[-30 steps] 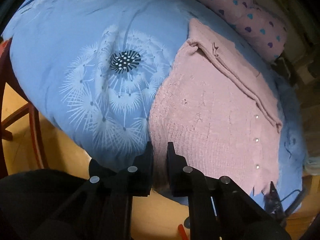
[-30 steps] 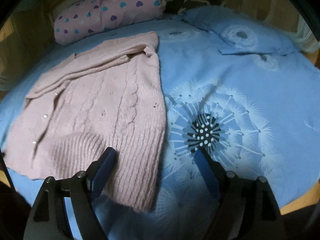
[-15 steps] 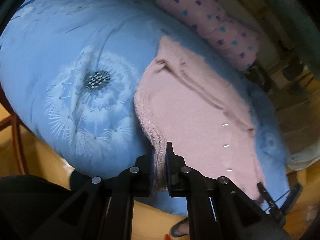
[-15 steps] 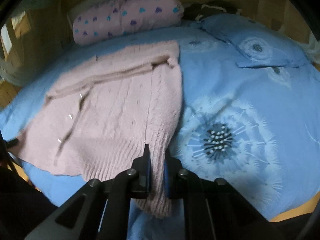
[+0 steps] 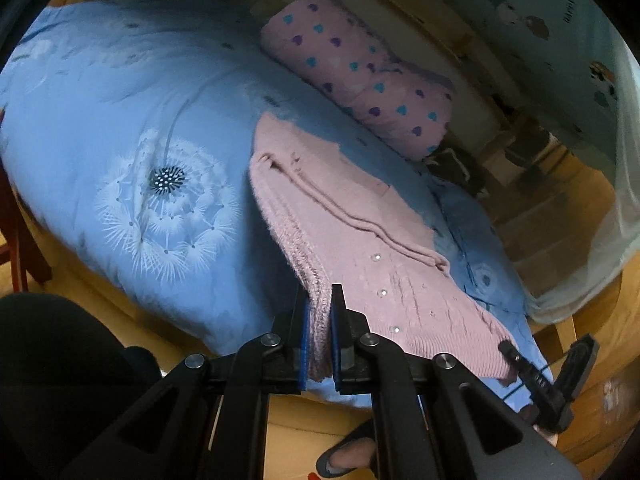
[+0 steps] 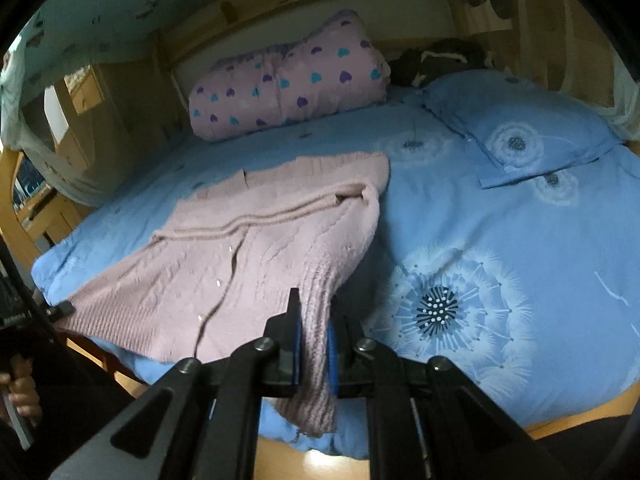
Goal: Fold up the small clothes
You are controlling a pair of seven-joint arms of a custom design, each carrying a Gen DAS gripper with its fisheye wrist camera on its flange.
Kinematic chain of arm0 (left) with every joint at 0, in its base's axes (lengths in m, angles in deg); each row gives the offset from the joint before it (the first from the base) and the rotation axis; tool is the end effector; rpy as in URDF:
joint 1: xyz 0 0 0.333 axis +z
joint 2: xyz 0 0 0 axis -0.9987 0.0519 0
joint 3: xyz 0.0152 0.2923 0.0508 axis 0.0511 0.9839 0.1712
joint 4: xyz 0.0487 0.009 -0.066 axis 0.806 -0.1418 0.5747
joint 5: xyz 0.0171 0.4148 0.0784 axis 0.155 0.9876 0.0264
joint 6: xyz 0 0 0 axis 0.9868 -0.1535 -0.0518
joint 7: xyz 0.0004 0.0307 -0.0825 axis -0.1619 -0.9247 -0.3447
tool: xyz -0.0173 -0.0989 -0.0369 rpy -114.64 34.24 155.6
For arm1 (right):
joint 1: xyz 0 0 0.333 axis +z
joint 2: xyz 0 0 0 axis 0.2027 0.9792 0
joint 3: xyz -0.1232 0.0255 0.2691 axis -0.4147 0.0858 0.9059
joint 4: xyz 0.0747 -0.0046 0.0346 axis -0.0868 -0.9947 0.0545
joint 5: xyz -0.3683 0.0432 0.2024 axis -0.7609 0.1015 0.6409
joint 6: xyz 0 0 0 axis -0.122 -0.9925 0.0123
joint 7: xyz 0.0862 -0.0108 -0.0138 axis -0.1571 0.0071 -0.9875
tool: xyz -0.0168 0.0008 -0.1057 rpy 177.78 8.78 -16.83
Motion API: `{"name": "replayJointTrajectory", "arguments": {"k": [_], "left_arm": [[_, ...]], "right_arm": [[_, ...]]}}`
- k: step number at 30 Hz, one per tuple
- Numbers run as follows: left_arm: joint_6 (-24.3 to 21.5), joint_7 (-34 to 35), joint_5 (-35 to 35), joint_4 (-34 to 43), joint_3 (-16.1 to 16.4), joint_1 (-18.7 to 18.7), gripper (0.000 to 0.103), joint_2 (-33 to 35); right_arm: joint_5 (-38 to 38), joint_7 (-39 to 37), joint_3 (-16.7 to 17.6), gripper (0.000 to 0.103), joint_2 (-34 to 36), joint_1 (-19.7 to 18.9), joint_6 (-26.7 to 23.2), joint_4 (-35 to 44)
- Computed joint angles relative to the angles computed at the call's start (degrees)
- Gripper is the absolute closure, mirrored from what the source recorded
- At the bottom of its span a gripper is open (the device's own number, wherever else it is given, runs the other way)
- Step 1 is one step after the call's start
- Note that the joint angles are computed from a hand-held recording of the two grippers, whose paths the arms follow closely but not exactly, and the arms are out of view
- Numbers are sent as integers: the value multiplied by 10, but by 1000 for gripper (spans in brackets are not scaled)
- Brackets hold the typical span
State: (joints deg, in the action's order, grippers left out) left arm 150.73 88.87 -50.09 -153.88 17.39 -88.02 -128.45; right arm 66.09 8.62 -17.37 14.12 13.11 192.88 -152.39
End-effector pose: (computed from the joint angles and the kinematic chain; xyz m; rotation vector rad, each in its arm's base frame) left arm 0.3682 -0.1099 0.4815 -2.3609 1.0554 -1.2231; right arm 0.5487 -0.0702 0.4622 -1.8400 1.2022 -0.2103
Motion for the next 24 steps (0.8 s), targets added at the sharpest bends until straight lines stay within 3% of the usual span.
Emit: {"name": "replayJointTrajectory", "arguments": {"k": [14,19,24], "left_arm": [[-86,-50,51,-32,-57,-28,103,-120],[-84,-47,68,-47,-50,-51,103,-155],[-78,-37,69,-48,-39,-52,103,-151]], "right_arm": [[7,-27,-36,93,-43,-28,-79,-25],[-8,-26,-49,93,-52,-39,-106,-28],[-28,-22,-47,93,-59,-44,-93,-38]]}}
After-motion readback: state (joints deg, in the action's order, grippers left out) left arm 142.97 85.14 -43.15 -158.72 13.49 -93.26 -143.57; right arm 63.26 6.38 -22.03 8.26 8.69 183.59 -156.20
